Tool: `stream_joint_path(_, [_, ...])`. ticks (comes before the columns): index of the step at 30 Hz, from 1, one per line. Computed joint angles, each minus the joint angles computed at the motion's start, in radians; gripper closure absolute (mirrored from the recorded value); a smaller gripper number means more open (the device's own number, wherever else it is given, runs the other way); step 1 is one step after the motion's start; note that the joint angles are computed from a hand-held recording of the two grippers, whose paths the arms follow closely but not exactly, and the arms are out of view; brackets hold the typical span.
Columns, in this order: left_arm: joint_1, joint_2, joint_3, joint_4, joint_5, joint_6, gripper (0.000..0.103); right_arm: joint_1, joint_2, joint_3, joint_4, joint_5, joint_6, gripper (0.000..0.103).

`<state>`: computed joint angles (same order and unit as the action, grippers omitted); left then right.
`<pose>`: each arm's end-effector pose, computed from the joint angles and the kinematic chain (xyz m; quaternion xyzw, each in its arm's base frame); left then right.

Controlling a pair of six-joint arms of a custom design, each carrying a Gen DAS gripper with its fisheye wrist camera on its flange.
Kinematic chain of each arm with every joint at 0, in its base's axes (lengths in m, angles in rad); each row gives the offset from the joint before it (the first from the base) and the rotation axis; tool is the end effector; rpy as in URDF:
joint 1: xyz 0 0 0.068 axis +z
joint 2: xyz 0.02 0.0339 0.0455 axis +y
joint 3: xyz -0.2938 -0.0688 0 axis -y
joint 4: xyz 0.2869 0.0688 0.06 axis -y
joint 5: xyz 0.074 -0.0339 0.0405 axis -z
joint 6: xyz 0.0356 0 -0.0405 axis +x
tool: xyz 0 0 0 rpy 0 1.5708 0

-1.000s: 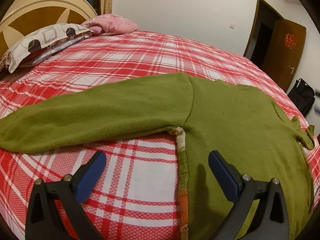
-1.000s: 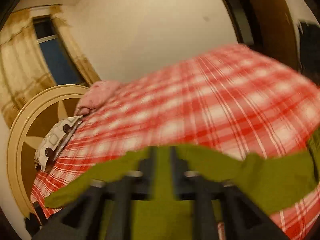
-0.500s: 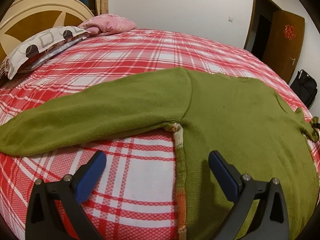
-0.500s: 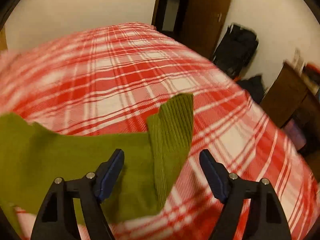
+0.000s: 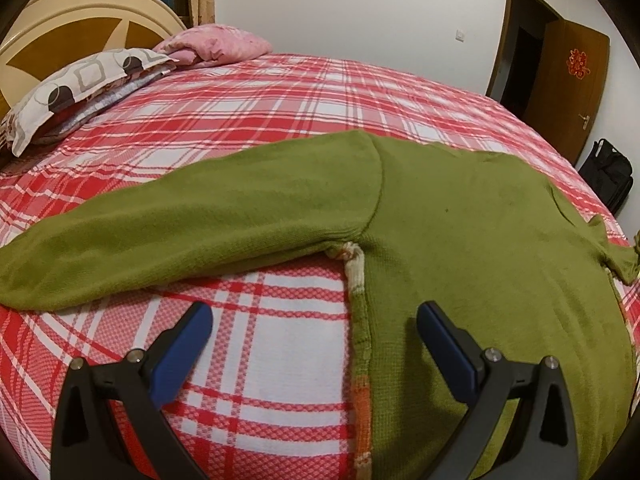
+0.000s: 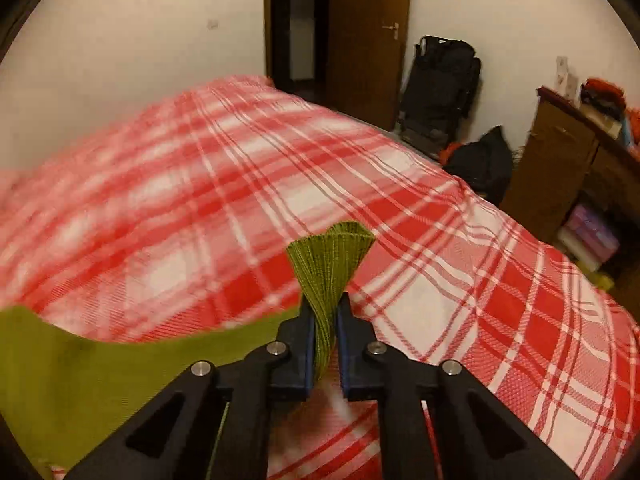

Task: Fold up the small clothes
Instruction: 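Lift the sleeve with the right tool and fold it across the cardigan body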

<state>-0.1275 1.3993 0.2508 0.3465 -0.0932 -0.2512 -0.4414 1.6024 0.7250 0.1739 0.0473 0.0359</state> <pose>0.2169 -0.0245 0.0872 -0.0747 0.9232 -0.0281 0.3760 0.3088 -0.1478 0.1540 0.2241 0.8791 -0.1056 0.4071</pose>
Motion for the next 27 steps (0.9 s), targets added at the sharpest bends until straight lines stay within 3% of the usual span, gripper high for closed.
stream_joint_path(6, [0.003,-0.013,-0.017,0.020,0.011,-0.001,0.000,0.149,-0.267,-0.047,-0.055,-0.030,0.037,0.095])
stream_joint_path(12, [0.026,-0.036,-0.041,0.049,0.050,-0.009,0.000,0.525,-0.431,0.028,-0.141,0.099,0.039,0.095])
stream_joint_path(15, [0.038,-0.041,-0.048,0.061,0.072,-0.012,0.000,0.763,-0.391,0.101,-0.146,0.202,0.005,0.095])
stream_joint_path(18, [0.044,-0.042,-0.050,0.065,0.086,-0.011,0.000,0.965,-0.254,0.192,-0.133,0.279,-0.037,0.095])
stream_joint_path(23, [0.056,-0.043,-0.056,0.077,0.107,-0.011,0.000,1.164,0.045,0.316,-0.062,0.301,-0.100,0.095])
stream_joint_path(27, [0.061,-0.042,-0.055,0.073,0.120,-0.010,0.000,1.229,0.245,0.398,-0.071,0.240,-0.040,0.094])
